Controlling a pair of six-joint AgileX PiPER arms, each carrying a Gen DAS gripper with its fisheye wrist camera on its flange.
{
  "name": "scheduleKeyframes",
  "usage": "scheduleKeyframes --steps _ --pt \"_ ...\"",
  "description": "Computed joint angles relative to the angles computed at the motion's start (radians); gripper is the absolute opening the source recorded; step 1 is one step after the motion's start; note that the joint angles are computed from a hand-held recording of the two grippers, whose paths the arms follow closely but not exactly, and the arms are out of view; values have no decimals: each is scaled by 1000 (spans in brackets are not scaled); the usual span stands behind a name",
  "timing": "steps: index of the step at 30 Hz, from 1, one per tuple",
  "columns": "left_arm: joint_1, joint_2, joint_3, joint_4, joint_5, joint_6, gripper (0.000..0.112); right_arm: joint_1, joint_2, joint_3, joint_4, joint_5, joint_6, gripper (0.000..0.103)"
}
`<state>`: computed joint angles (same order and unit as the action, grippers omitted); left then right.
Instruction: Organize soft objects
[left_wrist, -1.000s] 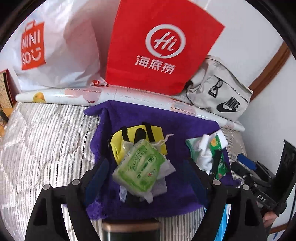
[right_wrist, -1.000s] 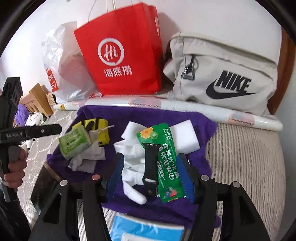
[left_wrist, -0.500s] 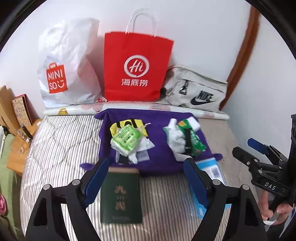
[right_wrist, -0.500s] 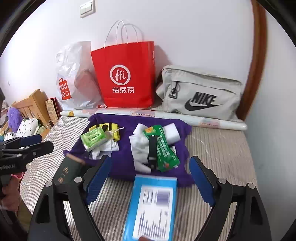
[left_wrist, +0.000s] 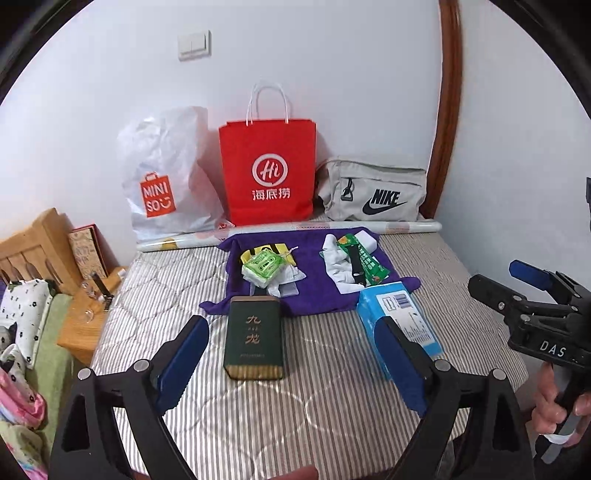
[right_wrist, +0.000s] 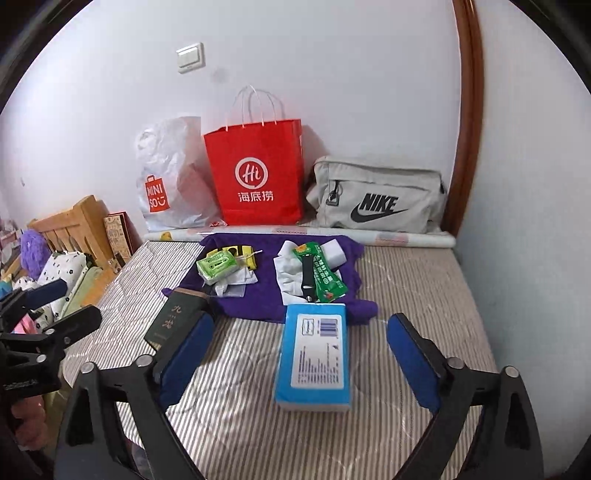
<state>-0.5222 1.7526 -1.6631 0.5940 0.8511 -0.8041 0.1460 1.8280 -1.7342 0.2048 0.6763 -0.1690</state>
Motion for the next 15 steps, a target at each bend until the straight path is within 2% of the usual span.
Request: scheduleKeyframes --steps 3,7,12,15 --pt "-41 -58 74 65 -3 -113 96 2 -79 110 14 -55 -16 100" --pt "-85 -123 151 101 -12 -184 97 0 -151 191 25 -54 -11 101" --pt "-145 -167 211 180 11 -289 97 22 -235 291 -57 -73 38 101" --pt "-182 -170 227 231 56 -339 97 13 -278 351 -26 -110 30 101"
